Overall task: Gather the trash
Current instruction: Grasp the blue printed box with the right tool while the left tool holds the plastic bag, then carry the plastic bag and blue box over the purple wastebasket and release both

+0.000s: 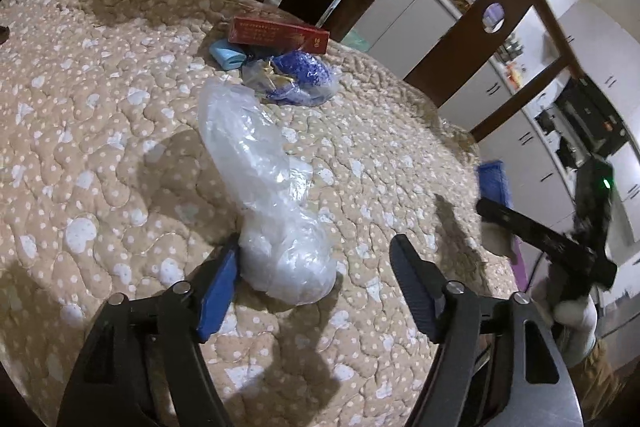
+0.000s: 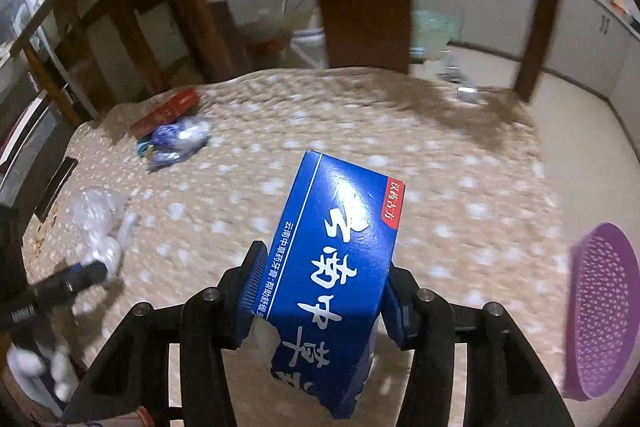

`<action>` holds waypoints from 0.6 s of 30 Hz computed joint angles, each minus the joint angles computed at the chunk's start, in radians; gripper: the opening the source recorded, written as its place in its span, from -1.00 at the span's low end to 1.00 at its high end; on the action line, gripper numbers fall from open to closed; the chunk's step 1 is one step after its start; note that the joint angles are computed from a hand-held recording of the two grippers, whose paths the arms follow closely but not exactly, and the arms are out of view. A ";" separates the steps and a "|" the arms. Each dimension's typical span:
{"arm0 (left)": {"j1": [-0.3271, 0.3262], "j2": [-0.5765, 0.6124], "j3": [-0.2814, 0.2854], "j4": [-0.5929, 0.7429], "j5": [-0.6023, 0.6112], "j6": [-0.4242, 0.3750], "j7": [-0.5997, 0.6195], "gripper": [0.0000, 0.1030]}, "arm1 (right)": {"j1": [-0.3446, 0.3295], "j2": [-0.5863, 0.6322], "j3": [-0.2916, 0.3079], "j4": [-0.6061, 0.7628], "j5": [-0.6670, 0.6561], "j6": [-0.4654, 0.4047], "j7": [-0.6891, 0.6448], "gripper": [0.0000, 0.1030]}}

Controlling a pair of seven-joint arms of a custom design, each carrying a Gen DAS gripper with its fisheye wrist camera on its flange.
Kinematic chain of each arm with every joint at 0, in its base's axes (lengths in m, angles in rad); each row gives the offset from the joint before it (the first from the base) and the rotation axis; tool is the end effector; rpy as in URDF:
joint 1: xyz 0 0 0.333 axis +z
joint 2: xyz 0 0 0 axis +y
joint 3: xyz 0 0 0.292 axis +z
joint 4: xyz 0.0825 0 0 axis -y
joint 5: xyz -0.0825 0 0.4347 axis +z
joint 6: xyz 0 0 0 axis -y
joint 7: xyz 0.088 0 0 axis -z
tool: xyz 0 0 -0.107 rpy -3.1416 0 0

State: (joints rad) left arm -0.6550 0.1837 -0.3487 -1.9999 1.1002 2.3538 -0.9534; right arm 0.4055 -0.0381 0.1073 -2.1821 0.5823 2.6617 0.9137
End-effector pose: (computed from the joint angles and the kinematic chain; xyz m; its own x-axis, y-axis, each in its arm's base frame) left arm 0.3612 -0.5364 0.3443 0.4950 -0.6977 0.5179 -0.4987 -0.7162 -0.4882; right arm 0.5375 0.2849 0.4080 0.6854 -0.7156 -0.1347 -0.6418 -0.5062 -0.5761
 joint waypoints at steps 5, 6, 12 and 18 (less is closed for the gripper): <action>0.008 0.125 -0.008 0.188 -0.204 -0.139 0.318 0.78 | -0.032 0.001 -0.032 -0.011 0.144 0.015 -0.116 0.09; 0.000 0.165 -0.004 0.243 -0.227 -0.186 0.382 0.89 | -0.036 0.001 -0.034 -0.012 0.165 0.018 -0.128 0.09; -0.078 0.370 0.041 0.536 -0.318 -0.450 0.637 0.95 | -0.065 -0.010 -0.048 -0.015 0.258 0.014 -0.181 0.09; -0.100 0.339 0.059 0.563 -0.340 -0.495 0.671 -0.30 | -0.084 -0.020 -0.066 -0.026 0.305 0.018 -0.218 0.09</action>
State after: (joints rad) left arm -0.7548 0.5227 -0.2893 -1.4373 0.7599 1.8588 -0.2820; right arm 0.3211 -0.0585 0.0410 -2.2080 0.8874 2.6801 0.6958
